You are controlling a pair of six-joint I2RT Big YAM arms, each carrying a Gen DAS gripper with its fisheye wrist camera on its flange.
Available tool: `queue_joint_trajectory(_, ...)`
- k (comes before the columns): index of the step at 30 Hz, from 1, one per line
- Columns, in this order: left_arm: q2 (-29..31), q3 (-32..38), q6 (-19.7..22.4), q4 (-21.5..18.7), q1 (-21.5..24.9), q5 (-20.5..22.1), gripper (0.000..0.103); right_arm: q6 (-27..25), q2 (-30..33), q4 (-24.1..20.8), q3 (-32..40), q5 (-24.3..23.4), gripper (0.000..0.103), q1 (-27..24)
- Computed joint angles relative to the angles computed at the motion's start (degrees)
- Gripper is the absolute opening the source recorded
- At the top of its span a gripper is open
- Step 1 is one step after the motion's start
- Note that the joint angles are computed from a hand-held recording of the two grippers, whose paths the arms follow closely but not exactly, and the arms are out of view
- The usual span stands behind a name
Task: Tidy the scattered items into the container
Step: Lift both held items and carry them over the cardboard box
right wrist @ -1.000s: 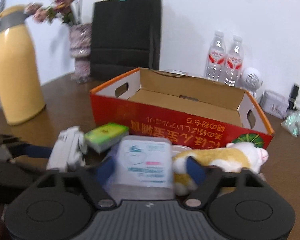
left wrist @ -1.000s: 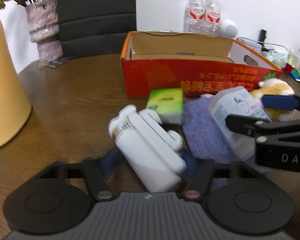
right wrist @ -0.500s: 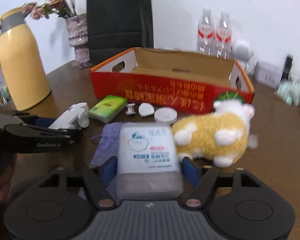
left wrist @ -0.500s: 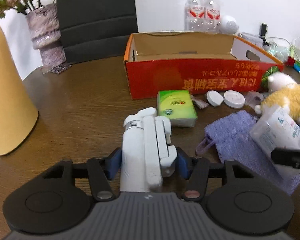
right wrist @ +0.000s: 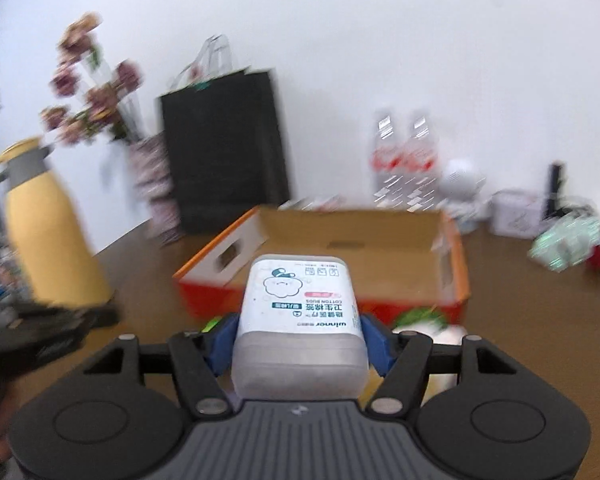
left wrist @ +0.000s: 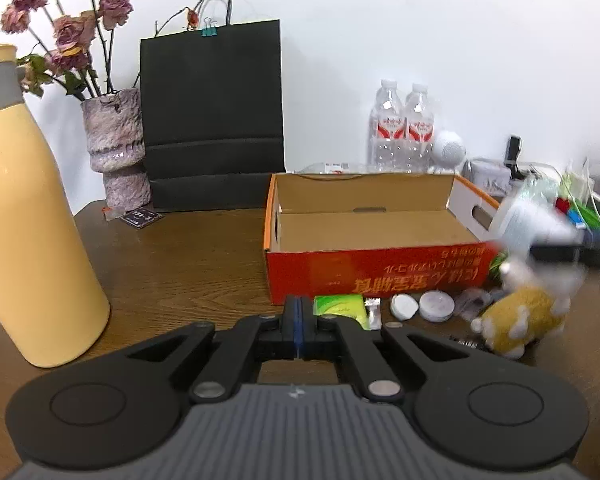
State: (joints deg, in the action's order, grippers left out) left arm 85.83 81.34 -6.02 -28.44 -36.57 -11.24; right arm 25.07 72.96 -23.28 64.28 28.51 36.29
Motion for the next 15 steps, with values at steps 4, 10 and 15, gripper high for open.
queue_joint_trajectory(4, -2.3, -3.4, -6.5, -4.9, 1.7, 2.5, 0.097, 1.8, -1.7, 0.9, -2.7, -0.9, 0.065, -0.4)
queue_joint_trajectory(10, 0.8, -2.7, -11.7, -13.7, -1.0, -2.5, 0.103, 4.8, 0.0, 0.9, -4.4, -5.3, 0.065, -0.1)
queue_joint_trajectory(15, 3.1, -4.5, -1.0, -3.7, -1.2, -2.6, 0.102, 3.9, 0.3, 2.0, -5.0, -5.1, 0.065, 2.0)
